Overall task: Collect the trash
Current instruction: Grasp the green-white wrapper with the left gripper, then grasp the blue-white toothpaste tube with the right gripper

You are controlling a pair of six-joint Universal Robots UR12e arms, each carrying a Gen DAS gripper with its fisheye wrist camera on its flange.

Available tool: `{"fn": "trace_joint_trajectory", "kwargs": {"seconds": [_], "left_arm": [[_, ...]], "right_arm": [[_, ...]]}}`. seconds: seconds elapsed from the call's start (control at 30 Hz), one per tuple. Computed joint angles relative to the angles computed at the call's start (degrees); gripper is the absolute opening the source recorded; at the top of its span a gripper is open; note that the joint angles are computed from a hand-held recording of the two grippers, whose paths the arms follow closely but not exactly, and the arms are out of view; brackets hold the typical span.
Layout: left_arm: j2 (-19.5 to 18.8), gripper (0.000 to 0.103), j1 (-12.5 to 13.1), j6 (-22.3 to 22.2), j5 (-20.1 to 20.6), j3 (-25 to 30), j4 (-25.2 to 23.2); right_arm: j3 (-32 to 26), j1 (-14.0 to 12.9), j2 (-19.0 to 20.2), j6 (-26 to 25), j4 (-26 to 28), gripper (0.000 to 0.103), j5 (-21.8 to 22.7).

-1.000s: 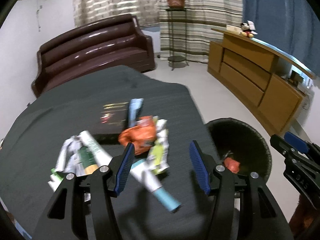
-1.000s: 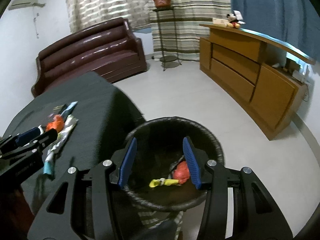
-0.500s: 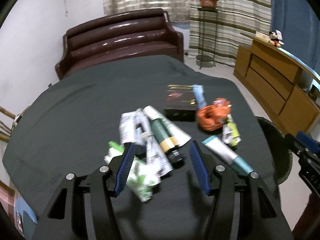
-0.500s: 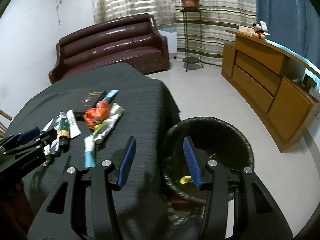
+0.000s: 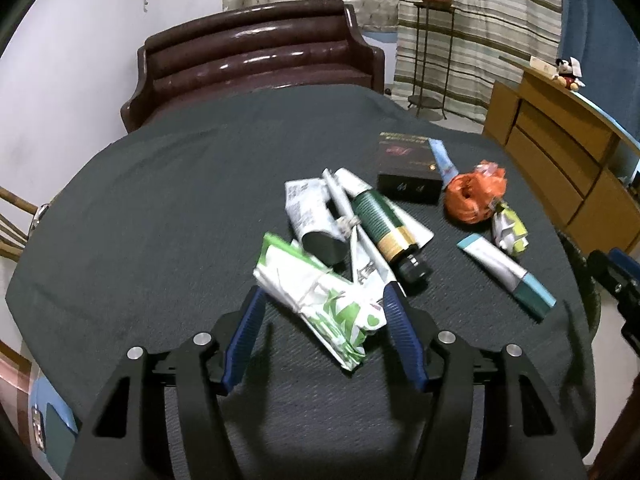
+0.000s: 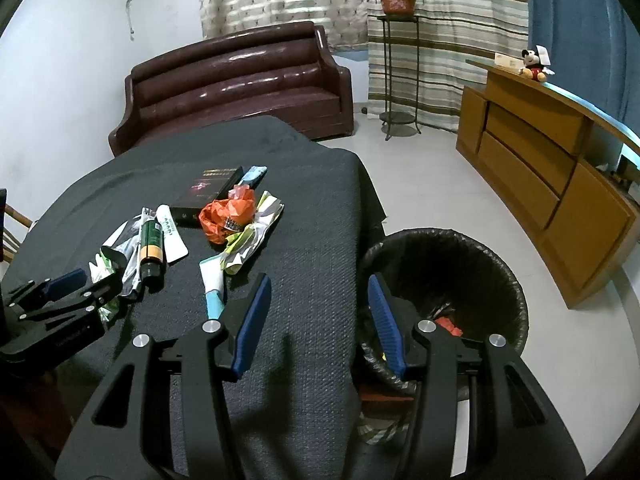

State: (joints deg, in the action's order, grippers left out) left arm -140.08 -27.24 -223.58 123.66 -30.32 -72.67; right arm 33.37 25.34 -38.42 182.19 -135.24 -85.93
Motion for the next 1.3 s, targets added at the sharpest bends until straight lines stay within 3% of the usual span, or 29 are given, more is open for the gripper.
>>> {"fn": "trace_joint_trajectory", "kwargs": {"seconds": [0.43, 0.67, 0.7, 0.83, 1.3], "left_arm": [[4.9, 0.061, 0.3, -3.0, -0.3, -8.7, 1.1], [4.8, 0.061, 0.8, -1.5, -1.7, -9.1, 3.4], [4.7, 0.059, 0.9, -1.6, -2.1, -8.7, 3.2], [5.7, 0.032, 1.1, -0.5, -2.9, -10.8, 5.5], [8.6, 0.03, 1.4, 0.3, -2.5, -15.9, 9.1]], "right_arm": [[0.6, -0.2, -0.1, 0.2, 0.2, 0.05, 0.7], [0.4, -0.1, 0.0, 0.1, 0.5, 0.05, 0.7], [0.4, -0.1, 0.0, 0.1, 0.5, 0.05, 0.7], [0.3, -0.1, 0.1, 0.0, 0.9, 0.05, 0.7], [-0.3, 0.6, 0.5, -2.4, 2.1, 0.05, 2.0]]}}
